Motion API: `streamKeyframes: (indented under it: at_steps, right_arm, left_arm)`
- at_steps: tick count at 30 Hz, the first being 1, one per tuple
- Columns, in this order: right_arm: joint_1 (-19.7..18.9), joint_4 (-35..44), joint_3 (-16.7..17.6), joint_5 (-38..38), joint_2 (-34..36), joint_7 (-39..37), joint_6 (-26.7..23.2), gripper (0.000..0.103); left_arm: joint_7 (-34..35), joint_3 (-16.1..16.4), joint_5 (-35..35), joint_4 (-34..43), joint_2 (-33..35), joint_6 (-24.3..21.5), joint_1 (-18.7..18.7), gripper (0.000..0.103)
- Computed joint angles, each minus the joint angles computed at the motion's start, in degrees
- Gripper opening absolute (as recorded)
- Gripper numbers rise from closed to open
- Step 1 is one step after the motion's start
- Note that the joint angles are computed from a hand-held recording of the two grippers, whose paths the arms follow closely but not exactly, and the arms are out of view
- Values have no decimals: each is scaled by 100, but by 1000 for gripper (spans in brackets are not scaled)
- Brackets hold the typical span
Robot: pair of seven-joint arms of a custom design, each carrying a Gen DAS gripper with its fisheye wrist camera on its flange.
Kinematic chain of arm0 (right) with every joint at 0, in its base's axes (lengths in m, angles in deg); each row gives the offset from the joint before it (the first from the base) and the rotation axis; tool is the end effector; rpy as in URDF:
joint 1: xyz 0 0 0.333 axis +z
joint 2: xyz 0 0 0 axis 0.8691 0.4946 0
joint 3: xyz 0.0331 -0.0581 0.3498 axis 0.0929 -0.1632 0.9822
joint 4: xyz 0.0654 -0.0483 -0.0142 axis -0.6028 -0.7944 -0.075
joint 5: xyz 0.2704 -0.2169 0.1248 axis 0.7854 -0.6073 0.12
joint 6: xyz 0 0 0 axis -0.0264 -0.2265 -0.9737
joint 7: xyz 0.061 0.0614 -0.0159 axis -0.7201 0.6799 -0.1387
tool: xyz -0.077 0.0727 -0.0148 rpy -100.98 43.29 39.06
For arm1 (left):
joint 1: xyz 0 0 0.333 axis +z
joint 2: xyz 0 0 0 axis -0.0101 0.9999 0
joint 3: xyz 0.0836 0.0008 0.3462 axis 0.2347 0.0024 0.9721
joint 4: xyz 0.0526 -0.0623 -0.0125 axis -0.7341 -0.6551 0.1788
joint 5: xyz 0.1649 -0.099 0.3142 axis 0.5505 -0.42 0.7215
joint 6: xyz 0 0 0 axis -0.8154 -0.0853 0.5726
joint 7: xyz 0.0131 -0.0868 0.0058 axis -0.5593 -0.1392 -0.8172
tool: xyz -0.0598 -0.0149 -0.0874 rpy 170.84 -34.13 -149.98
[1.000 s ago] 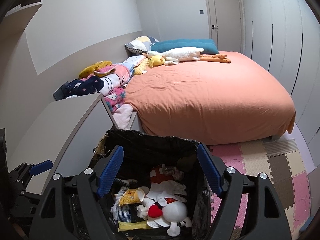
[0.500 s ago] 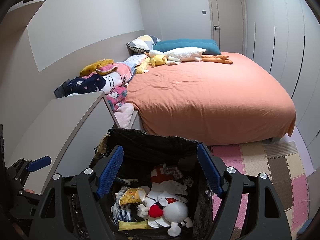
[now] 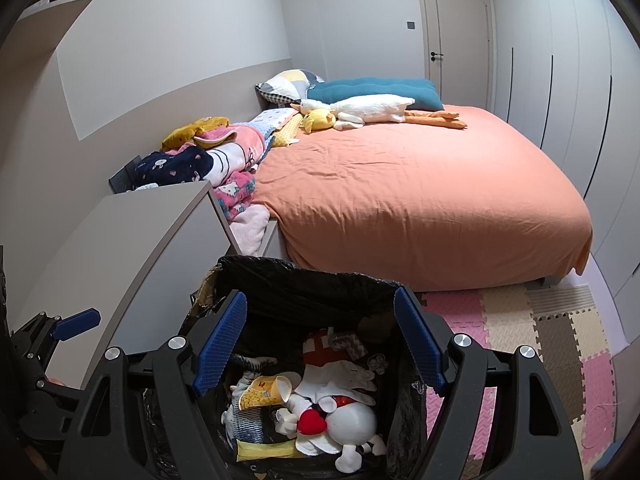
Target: Organize soft objects
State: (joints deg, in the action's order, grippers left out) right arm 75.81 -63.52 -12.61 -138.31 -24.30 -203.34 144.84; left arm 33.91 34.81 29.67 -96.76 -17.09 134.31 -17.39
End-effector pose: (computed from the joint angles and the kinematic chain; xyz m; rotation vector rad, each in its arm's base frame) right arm 0.4035 0.2301 0.5022 -1.3336 2.0022 -0.8019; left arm 0.4581 -0.2712 0.5152 -1.2128 2.3846 -0.8588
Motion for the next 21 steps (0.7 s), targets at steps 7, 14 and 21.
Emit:
streamKeyframes:
  at_steps: [7,14,21]
  right_arm:
    - [9,15,-2,14,10,-25,-12,77]
    - [19,10,-2,18,10,-21,-25,77]
    - [18,10,-2,5,12,-14,-19,77]
  left_arm:
    - [20,5,-43,-18,-7,14,-8,96]
    - [121,12,-117,-39,-15,22,-16,97]
    - [0,-14,57,-68,-20,86,18,96]
